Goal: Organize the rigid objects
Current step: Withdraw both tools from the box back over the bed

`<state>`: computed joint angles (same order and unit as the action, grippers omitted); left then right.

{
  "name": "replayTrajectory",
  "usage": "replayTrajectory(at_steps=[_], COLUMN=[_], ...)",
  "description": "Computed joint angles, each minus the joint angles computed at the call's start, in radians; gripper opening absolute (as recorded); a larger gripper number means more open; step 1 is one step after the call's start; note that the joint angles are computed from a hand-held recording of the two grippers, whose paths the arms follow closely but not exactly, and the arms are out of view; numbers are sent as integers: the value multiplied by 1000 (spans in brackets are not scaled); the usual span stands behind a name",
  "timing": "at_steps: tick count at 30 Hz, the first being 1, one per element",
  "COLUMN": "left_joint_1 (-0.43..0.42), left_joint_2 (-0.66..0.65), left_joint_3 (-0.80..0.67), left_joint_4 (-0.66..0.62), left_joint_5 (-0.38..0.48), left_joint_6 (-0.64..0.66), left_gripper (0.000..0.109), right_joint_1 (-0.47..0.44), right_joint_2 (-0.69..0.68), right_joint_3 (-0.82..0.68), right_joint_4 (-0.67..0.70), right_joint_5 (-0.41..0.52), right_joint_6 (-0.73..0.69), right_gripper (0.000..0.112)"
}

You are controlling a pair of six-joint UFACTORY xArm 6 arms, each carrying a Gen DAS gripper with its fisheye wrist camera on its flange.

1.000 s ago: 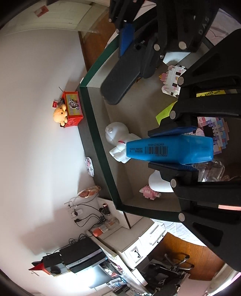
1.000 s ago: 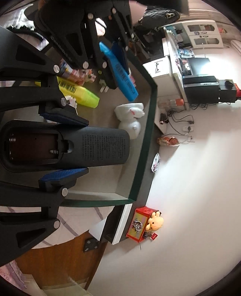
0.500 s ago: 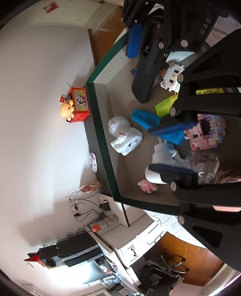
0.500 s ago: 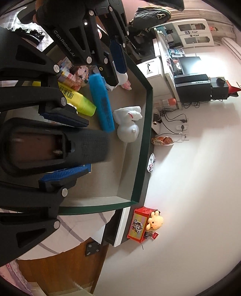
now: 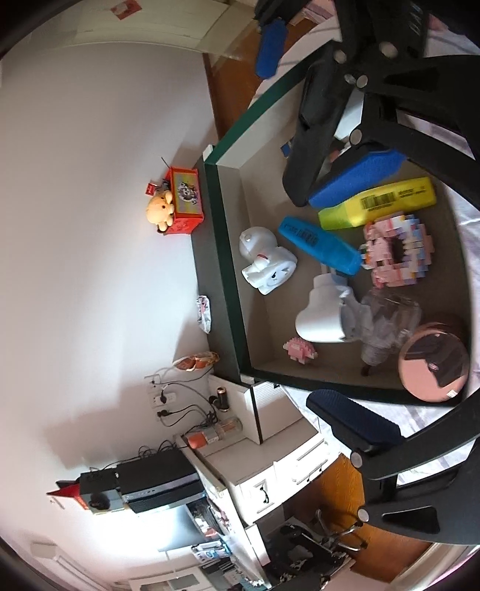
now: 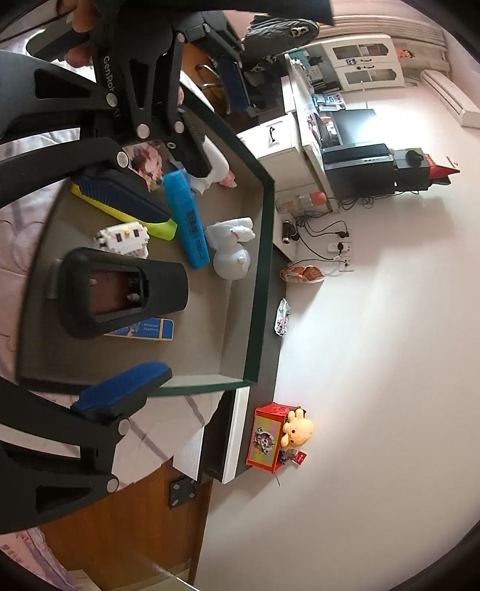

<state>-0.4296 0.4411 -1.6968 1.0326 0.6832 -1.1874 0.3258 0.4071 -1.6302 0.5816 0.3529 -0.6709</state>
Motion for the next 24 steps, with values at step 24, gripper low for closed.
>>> replayTrajectory(at_steps=[24], left_joint_1=[-383], left_joint_2=[-657], left_joint_3=[599], left_joint_4=[287], left_joint_5=[401], left_joint_6=[-446], left_gripper=[103], right_joint_1=[84], right_joint_2=[-724], right_joint_3=[704], right_joint_4=[266], right_joint_5=[-232], right_joint_6=[-215], right_gripper=[103])
